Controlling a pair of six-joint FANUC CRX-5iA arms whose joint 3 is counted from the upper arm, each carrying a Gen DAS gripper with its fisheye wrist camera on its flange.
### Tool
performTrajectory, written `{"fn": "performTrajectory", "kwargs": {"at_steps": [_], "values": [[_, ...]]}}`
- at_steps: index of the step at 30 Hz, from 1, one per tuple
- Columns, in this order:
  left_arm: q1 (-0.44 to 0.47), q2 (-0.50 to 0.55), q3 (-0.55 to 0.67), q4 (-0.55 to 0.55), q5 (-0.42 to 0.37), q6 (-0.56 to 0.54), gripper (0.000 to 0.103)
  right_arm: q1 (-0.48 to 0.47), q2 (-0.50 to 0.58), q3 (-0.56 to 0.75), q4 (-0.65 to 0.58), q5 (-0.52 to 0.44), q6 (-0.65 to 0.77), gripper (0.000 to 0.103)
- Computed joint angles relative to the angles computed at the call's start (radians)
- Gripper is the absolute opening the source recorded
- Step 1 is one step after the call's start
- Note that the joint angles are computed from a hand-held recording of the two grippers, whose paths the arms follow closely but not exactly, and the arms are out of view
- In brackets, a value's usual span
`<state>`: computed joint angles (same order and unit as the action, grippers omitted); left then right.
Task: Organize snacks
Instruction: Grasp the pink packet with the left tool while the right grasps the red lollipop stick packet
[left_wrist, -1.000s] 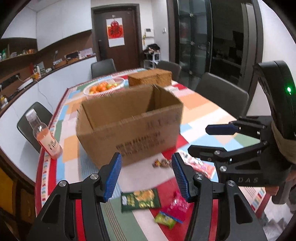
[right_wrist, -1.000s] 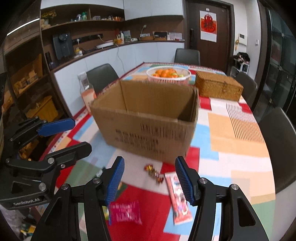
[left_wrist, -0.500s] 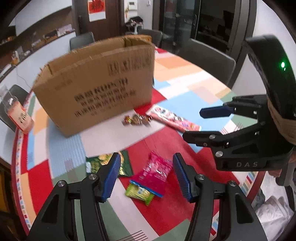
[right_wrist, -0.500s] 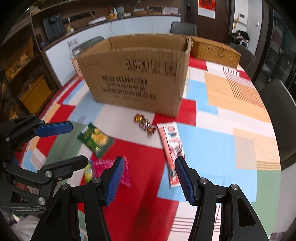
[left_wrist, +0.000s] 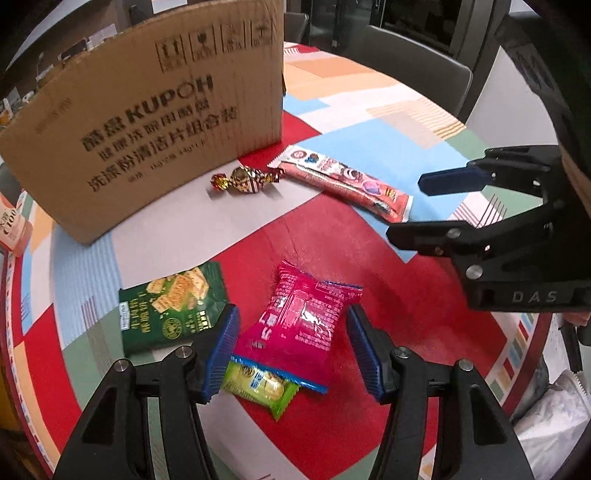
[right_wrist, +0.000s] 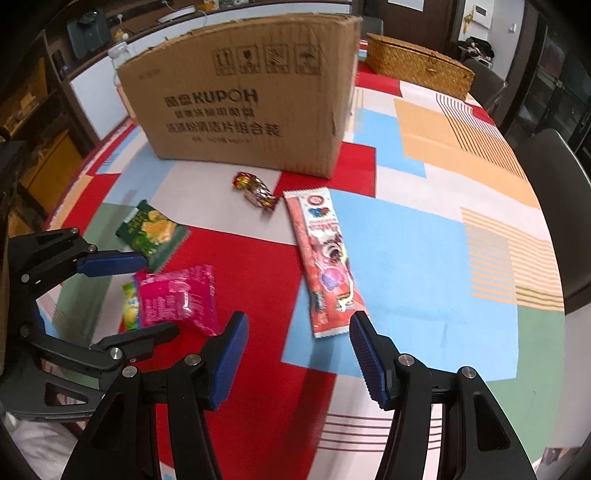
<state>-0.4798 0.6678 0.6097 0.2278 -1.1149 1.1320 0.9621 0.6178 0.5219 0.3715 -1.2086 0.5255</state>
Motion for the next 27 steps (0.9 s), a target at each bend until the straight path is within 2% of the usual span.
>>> {"fn": "performTrajectory", "kwargs": {"at_steps": [11, 18, 21, 27], "values": [[0.003, 0.068, 0.077, 0.029, -0.04, 0.055, 0.057, -0.03, 0.007, -0.014, 0.004, 0.018, 0.005, 0.058], [0.008, 0.083, 0.093, 0.044, -0.03, 0.114, 0.048, -0.056, 0.032, 0.008, -0.014, 0.029, 0.035, 0.058], [0.01, 0.091, 0.105, 0.049, -0.032, 0.141, 0.039, -0.064, 0.039, 0.013, -0.024, 0.038, 0.038, 0.058], [0.018, 0.109, 0.13, 0.077, -0.044, 0.173, 0.038, -0.064, 0.051, 0.019, -0.012, 0.045, 0.032, 0.056]]}}
